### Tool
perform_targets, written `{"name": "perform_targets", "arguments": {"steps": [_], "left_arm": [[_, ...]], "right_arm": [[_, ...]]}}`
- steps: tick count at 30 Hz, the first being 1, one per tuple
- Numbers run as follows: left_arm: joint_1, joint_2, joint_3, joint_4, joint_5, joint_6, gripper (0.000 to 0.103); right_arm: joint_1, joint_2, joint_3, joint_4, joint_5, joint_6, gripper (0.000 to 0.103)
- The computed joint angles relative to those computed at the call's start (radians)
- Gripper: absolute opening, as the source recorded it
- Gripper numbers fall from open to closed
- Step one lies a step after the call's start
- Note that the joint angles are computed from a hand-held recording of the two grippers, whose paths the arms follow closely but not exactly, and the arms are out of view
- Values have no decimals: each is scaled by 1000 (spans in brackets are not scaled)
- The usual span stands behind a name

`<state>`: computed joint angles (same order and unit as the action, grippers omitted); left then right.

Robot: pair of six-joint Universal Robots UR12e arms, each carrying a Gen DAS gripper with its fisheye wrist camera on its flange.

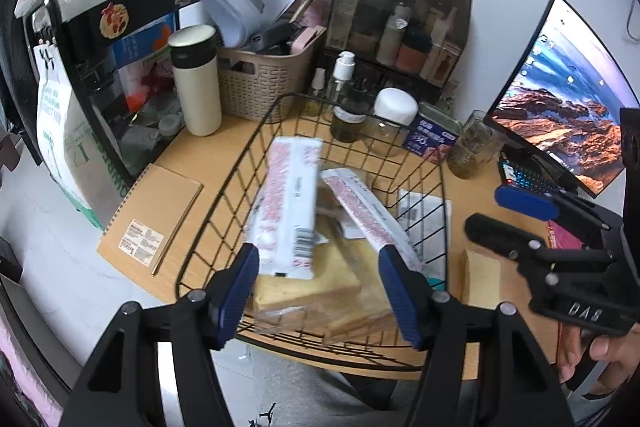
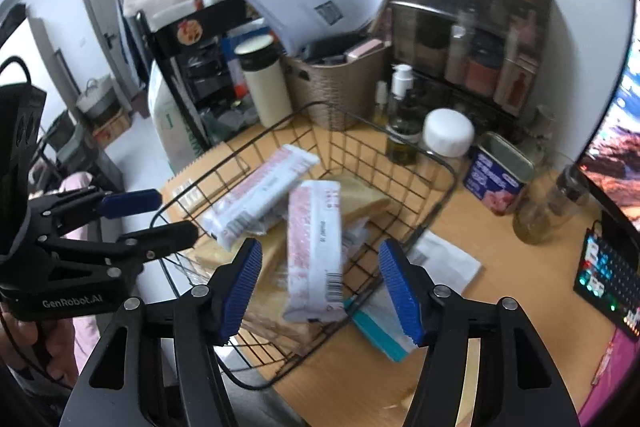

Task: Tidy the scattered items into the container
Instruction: 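Move the left tool over the last bagged bread slice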

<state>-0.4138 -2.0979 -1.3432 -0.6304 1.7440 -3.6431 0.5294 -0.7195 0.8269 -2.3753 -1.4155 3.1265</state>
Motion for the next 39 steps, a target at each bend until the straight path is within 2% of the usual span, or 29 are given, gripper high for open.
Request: {"name": "perform_targets", "arguments": {"steps": [9, 15, 20, 24, 28, 32, 39], "left_arm": [[-46, -53, 97, -38, -15, 73, 69], [-84, -124, 209, -100, -76, 141, 69], [-121, -205, 336, -210, -131, 209, 69], [-148, -278, 449, -334, -163, 243, 69], [-172, -347, 547, -439, -156, 234, 69], [-180, -399, 620, -505, -167, 224, 69], [-173, -473, 729, -600, -193, 153, 69]], "right_arm": [[-53, -114, 194, -115, -41, 77, 62], [-97, -194, 334, -165, -72, 134, 62], [-140, -259, 447, -204, -92, 192, 62], [-168, -296, 516, -226, -88, 215, 62], [-193, -315, 562, -221, -72, 224, 62], [-214, -323, 588, -206, -51, 223, 62], [-240, -329, 613, -210, -30, 222, 62]]}}
